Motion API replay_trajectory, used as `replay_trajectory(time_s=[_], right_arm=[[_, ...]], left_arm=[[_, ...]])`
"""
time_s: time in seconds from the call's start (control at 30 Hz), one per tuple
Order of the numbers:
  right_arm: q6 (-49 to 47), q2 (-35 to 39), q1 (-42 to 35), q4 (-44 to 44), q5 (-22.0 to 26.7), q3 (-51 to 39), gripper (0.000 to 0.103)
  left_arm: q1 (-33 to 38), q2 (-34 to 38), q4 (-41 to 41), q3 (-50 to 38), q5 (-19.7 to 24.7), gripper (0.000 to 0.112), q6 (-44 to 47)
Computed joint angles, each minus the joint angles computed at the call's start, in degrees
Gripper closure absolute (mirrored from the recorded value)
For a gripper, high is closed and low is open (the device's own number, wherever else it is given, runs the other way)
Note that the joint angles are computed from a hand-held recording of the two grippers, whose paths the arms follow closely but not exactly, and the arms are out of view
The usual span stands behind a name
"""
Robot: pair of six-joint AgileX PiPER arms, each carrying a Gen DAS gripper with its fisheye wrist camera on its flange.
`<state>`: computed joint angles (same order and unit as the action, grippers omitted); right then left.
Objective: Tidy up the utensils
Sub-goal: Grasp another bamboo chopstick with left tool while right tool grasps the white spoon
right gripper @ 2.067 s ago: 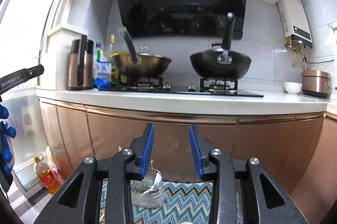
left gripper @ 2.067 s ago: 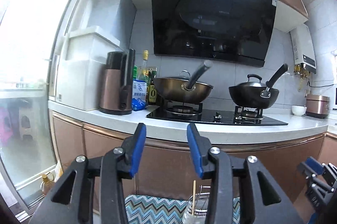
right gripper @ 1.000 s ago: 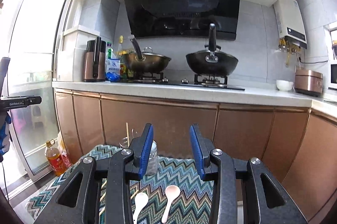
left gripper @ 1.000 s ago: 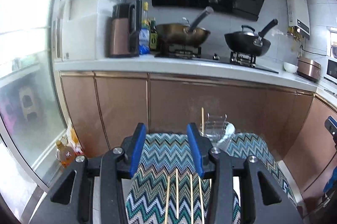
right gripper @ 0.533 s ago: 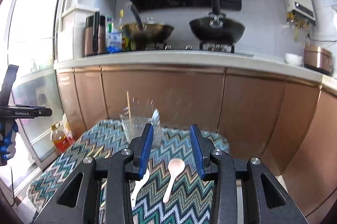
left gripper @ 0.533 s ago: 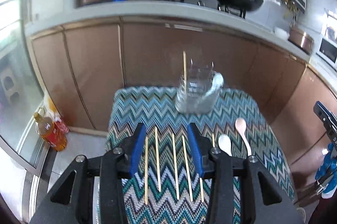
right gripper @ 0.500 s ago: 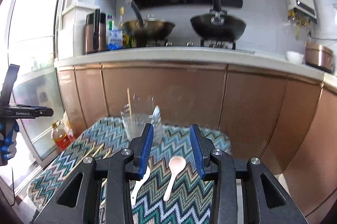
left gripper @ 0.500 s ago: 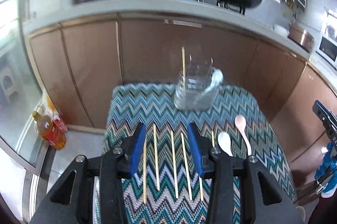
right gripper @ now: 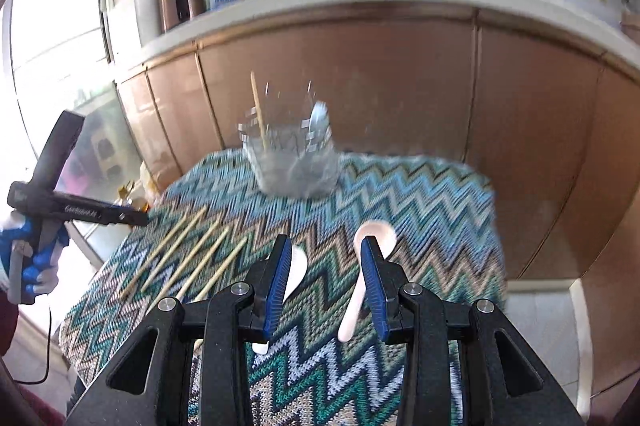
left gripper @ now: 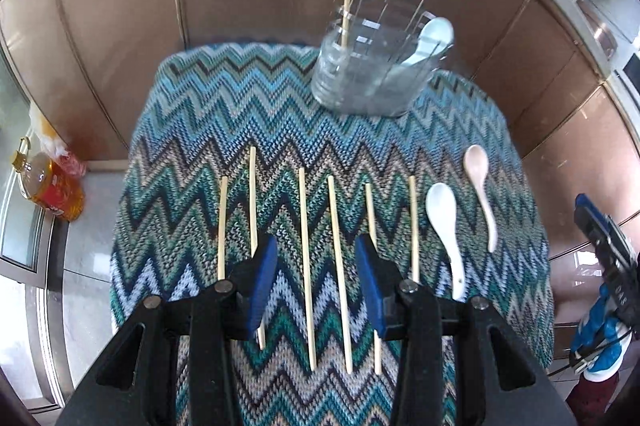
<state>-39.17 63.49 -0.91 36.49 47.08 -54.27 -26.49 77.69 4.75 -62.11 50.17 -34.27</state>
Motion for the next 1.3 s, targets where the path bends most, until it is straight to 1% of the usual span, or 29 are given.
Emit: replay_trajectory(time_s=[0.13, 0.2, 0.3, 0.4, 0.5, 0.63, 1.03, 1.07, 1.13, 1.2, 1.3], right_arm=[[-0.48, 6.90, 2.24, 0.53, -0.70, -0.52, 0.067], [-1.24, 10.45, 2.65, 1.61, -0.12, -1.45, 0.067], [-2.19, 16.27, 3.29, 2.87, 1.93, -4.13, 0.067], [-3.14, 21.62, 4.04, 3.58, 4.15, -6.77, 0.068], [-3.76, 26.75, 4.31, 4.24, 6.83, -9.85, 0.069], [-3.55, 32.21, 5.10, 3.76, 9.44, -14.18, 0.071], [-0.24, 42.73, 8.96, -1.70, 14.78, -26.83, 0.072], [-0.42, 43.52, 8.93, -1.29, 15.71, -27.60, 0.072], [-0.63, 45.11, 9.24, -1.03, 17.22, -29.23, 0.080], [-0.62, 46.34, 9.78, -1.55, 18.60, -30.84, 0.087], [-0.15, 48.14, 10.66, -2.01, 20.68, -32.98, 0.091]], left_arm=[[3.51, 6.48, -4.18, -3.20, -0.44, 0.074, 4.92], [5.25, 9.55, -6.46, -4.86, -0.21, 0.075, 7.38], [6.88, 15.01, -8.22, -7.89, 0.50, 0.083, 9.72], [7.37, 18.98, -8.75, -10.56, 1.34, 0.086, 10.24], [7.72, 21.73, -9.74, -12.68, 2.34, 0.090, 11.09], [7.97, 24.56, -10.70, -14.89, 3.44, 0.093, 11.80], [7.57, 31.53, -12.09, -22.56, 6.23, 0.097, 13.04], [7.61, 33.00, -12.26, -24.41, 6.71, 0.097, 13.16], [8.94, 34.60, -13.37, -26.18, 7.07, 0.098, 14.98], [10.39, 34.50, -14.57, -25.82, 6.89, 0.100, 16.77], [12.44, 33.39, -15.86, -24.31, 6.68, 0.103, 18.95]])
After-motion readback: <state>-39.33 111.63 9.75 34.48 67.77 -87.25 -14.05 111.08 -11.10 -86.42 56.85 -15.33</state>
